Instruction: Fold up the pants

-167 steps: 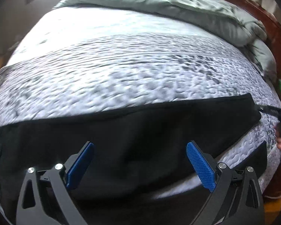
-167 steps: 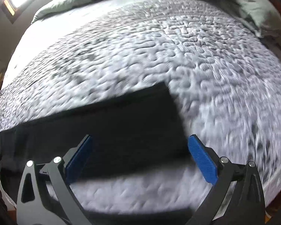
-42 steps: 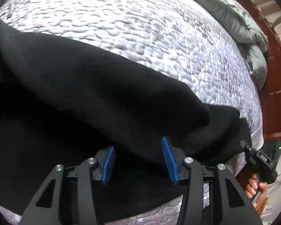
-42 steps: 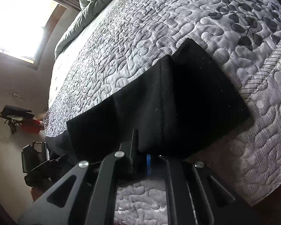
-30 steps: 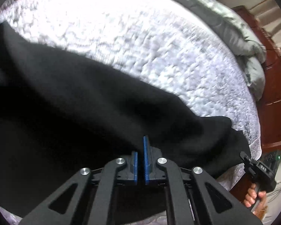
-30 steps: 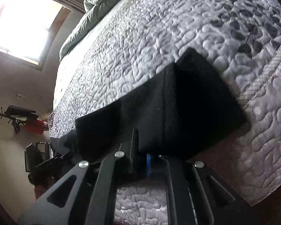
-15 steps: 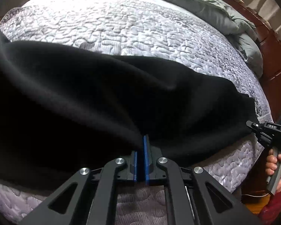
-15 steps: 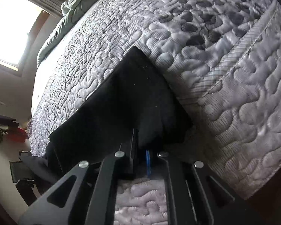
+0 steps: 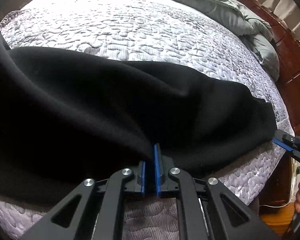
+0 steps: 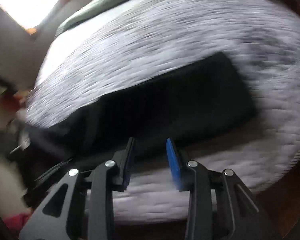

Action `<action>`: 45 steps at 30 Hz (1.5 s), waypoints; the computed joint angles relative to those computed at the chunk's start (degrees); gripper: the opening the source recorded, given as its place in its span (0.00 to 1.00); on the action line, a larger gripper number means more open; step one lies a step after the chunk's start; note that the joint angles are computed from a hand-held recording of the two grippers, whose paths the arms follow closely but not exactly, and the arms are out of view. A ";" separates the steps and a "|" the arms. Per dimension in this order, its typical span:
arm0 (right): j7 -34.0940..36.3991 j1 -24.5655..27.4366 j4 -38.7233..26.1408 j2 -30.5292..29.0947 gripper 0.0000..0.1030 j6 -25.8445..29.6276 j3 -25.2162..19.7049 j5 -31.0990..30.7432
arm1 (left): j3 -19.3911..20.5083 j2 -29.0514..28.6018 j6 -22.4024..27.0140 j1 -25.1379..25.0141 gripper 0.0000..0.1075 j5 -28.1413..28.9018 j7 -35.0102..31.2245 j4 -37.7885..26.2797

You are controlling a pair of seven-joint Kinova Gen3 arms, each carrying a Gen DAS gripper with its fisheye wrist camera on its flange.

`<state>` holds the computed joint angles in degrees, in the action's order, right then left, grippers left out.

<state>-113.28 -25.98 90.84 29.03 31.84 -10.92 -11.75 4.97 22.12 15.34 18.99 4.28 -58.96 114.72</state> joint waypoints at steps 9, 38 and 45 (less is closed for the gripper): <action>2.36 -4.42 -16.41 14.32 0.29 10.50 -2.17 -3.48 | 5.45 -0.22 0.99 -6.39 0.11 3.73 -5.58 0.06; -5.42 -8.98 -21.40 15.58 0.12 15.82 1.00 3.86 | -0.26 -10.37 15.57 -15.47 0.08 0.00 -6.86 0.48; -4.32 -9.19 -24.05 15.99 0.25 19.53 1.77 4.21 | -5.20 -11.60 4.50 -5.26 0.07 -9.14 7.47 11.02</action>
<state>-117.61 -35.16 66.79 45.02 51.37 -9.15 -7.54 -0.23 10.52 19.84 13.73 -4.86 -51.49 125.74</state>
